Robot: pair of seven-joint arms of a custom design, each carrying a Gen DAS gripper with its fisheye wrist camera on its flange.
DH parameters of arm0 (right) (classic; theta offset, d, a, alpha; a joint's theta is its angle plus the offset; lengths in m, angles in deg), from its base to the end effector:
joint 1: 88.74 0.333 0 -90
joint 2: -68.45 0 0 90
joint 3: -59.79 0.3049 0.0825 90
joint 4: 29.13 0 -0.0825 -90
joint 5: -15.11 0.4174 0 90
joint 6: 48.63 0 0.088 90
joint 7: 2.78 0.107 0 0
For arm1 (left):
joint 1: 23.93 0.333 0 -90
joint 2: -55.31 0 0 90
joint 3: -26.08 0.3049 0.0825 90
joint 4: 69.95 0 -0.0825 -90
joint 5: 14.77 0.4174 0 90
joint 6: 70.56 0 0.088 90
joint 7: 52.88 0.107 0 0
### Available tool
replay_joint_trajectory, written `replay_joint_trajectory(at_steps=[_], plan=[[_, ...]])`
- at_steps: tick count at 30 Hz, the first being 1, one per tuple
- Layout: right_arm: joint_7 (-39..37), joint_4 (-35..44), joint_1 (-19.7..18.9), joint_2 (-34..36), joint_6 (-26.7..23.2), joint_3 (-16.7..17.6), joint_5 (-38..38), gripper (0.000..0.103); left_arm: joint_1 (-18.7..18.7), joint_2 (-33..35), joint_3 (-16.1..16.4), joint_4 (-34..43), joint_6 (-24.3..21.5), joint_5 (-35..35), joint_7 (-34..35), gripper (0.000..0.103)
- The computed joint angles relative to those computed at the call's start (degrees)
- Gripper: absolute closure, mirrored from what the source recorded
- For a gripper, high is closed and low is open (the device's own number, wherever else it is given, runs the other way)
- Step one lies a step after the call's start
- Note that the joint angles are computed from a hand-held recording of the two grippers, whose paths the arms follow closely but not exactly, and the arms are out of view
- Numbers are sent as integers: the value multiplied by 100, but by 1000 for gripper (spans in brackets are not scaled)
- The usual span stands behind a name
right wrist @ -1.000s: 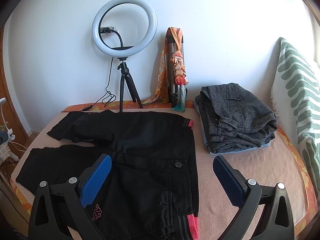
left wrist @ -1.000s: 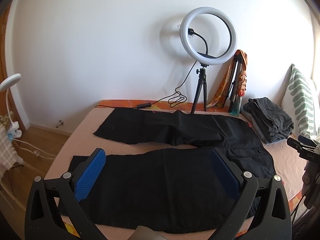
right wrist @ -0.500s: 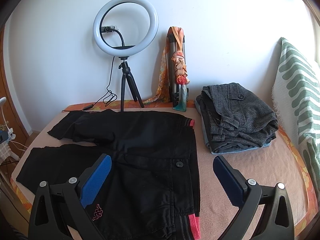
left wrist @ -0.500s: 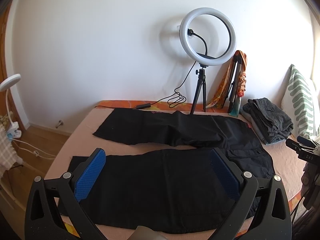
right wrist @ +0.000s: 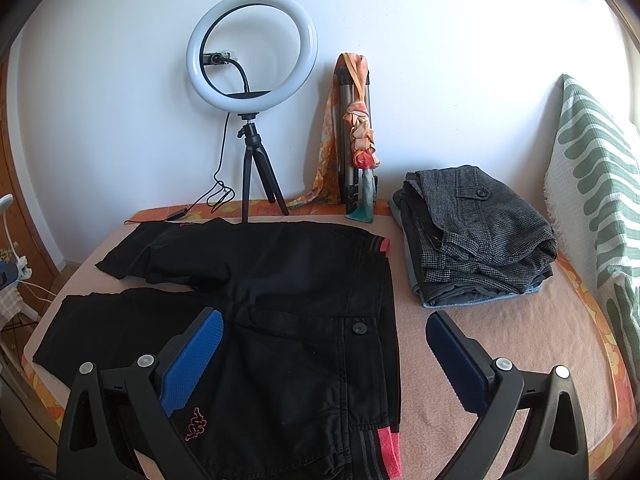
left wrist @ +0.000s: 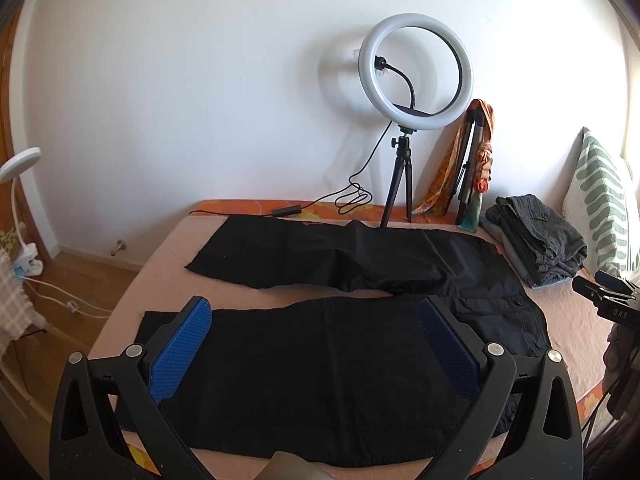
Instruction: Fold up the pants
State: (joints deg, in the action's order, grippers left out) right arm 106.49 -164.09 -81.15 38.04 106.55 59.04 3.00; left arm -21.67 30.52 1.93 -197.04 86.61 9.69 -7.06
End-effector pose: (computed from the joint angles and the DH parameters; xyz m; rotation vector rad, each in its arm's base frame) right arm 0.4757 0.0635 0.6121 -1.6176 1.7318 -0.7648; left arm 0.4664 -0.2393 0.6184 -1.6410 1.6067 -0.9404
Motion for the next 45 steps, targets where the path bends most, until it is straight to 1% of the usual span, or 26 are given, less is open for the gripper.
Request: replay_joint_trajectory(at_steps=[16, 28, 33, 38, 42, 45], plan=[[3, -6, 15, 5, 12, 8, 34, 0, -17, 18, 8, 3, -4, 20, 8, 1], [20, 2, 47, 34, 7, 4, 73, 0, -50, 110, 45, 92, -129, -7, 36, 1], [-134, 59, 161, 147, 68, -117, 236, 0, -183, 239, 244, 134, -150, -214, 195, 1], [-320, 146, 247, 298, 133, -178, 411, 1, -167, 464, 293, 257, -126, -160, 259, 1], [-648, 230, 475, 446, 245, -352, 781, 1, -289, 642, 447, 280, 69, -285, 449, 1], [-824, 304, 527, 575, 297, -380, 942, 1, -357, 719, 533, 292, 166, -451, 551, 1]])
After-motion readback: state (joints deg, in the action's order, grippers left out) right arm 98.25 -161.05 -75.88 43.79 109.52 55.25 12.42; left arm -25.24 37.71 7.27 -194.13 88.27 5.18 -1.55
